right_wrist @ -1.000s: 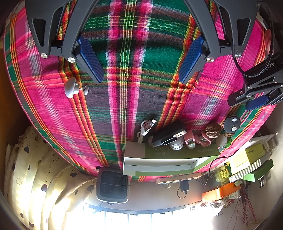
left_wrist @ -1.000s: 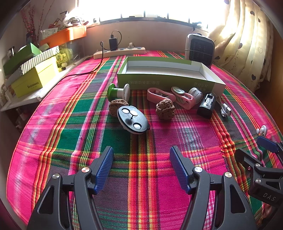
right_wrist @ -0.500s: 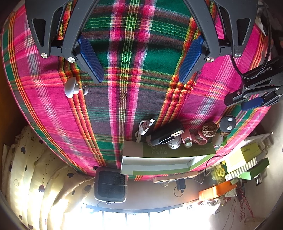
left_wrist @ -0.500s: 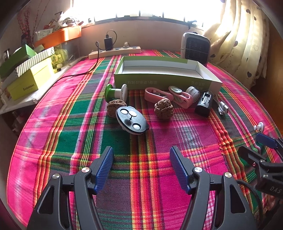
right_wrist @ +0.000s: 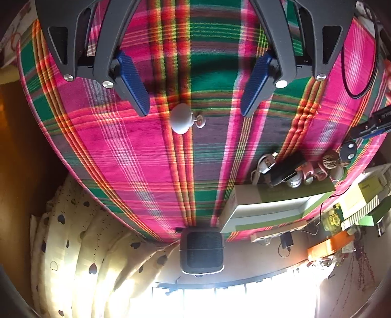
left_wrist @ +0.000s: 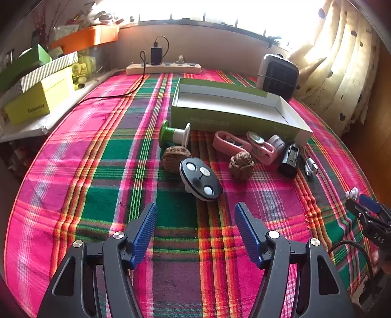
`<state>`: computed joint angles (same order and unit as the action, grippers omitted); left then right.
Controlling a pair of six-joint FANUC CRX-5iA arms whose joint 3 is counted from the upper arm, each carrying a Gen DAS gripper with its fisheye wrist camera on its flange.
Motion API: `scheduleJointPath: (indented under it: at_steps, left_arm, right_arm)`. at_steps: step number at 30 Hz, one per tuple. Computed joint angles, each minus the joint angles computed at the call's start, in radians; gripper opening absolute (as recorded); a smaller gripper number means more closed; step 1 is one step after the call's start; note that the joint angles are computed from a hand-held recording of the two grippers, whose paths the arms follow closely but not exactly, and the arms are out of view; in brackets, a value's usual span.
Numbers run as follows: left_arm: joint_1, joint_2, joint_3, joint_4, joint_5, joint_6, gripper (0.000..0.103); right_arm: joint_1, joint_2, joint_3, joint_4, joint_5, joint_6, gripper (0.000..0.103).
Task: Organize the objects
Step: 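Reach both tools forward, right toward the white knob, left toward the black remote, then close the right gripper on the white knob while the left gripper grasps the black remote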
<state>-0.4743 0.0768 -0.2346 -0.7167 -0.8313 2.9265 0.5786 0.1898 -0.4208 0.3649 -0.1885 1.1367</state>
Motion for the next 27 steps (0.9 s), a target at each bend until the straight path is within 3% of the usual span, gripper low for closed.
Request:
scheduleJointPath:
  at_steps: [3,7,11,19,27]
  left_arm:
    - [0.024,-0.012,-0.014,0.016,0.042,-0.010,0.065]
    - [0.044,-0.005,-0.011,0.032,0.052,-0.021,0.065]
    - [0.059,-0.003,-0.009,0.038,0.064,-0.023,0.065]
    - [0.085,0.006,-0.005,0.070,0.085,-0.051,0.065]
    - [0.099,0.007,-0.002,0.073,0.087,-0.045,0.063]
  right_arm:
    - [-0.006,0.019,0.021,0.004,-0.017,-0.001,0.070]
    - [-0.010,0.031,0.042,-0.022,-0.031,0.035,0.060]
    - [-0.014,0.038,0.062,-0.050,-0.051,0.063,0.056]
    - [-0.011,0.041,0.066,-0.049,-0.051,0.062,0.034]
    - [-0.010,0.044,0.069,-0.054,-0.047,0.063,0.033]
